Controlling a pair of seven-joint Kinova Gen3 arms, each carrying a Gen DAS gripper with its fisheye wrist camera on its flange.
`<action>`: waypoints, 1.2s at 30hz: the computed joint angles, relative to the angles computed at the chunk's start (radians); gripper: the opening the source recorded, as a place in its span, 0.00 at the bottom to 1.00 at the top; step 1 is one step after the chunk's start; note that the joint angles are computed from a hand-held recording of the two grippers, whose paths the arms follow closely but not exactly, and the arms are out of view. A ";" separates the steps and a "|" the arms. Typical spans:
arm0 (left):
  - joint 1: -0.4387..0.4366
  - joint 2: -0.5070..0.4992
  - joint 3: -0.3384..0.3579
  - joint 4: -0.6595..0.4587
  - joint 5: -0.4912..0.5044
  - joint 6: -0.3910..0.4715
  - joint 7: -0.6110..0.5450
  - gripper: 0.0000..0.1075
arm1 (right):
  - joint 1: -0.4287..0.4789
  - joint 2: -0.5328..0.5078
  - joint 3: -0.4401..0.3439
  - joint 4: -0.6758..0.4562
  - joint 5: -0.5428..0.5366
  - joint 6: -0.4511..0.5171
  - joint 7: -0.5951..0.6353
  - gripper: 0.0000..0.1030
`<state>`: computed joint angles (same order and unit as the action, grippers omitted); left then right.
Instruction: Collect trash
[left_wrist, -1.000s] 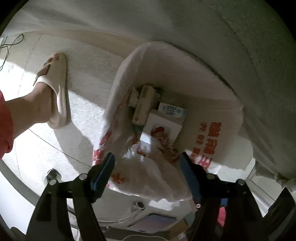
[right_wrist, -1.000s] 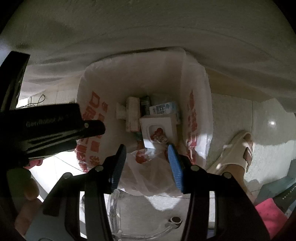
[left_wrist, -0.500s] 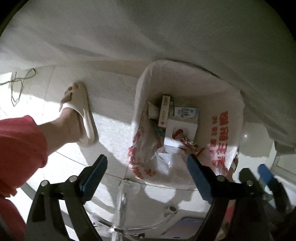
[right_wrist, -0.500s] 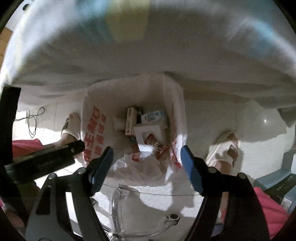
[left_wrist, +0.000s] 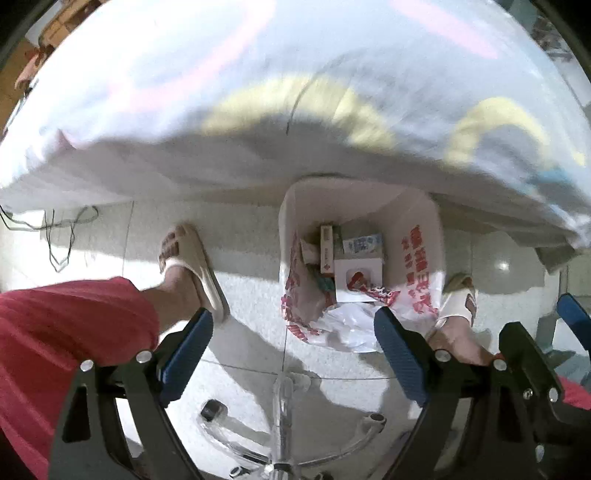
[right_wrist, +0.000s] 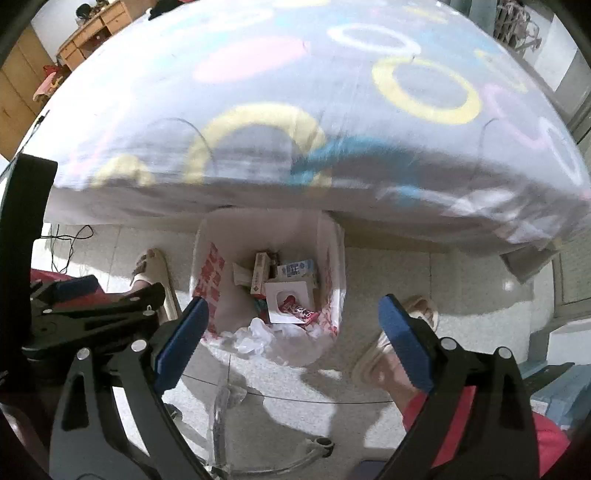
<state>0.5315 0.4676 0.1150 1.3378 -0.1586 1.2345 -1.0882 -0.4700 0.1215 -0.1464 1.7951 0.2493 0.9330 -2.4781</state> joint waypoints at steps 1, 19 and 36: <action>0.001 -0.017 0.002 0.007 -0.001 -0.006 -0.003 0.81 | -0.006 -0.018 -0.003 0.004 0.006 0.004 -0.010 0.89; 0.073 -0.355 0.093 0.105 -0.194 -0.069 0.110 0.81 | -0.087 -0.283 -0.231 -0.093 0.237 0.328 -0.332 0.90; 0.051 -0.551 0.268 0.000 -0.363 -0.025 0.199 0.85 | -0.078 -0.327 -0.623 -0.361 0.629 0.775 -0.452 0.93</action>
<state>0.5828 -0.0837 0.3826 1.3381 -0.5212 1.2093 -0.8896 -0.5480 -0.2054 -0.7697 1.4346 0.8787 1.7079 -2.9299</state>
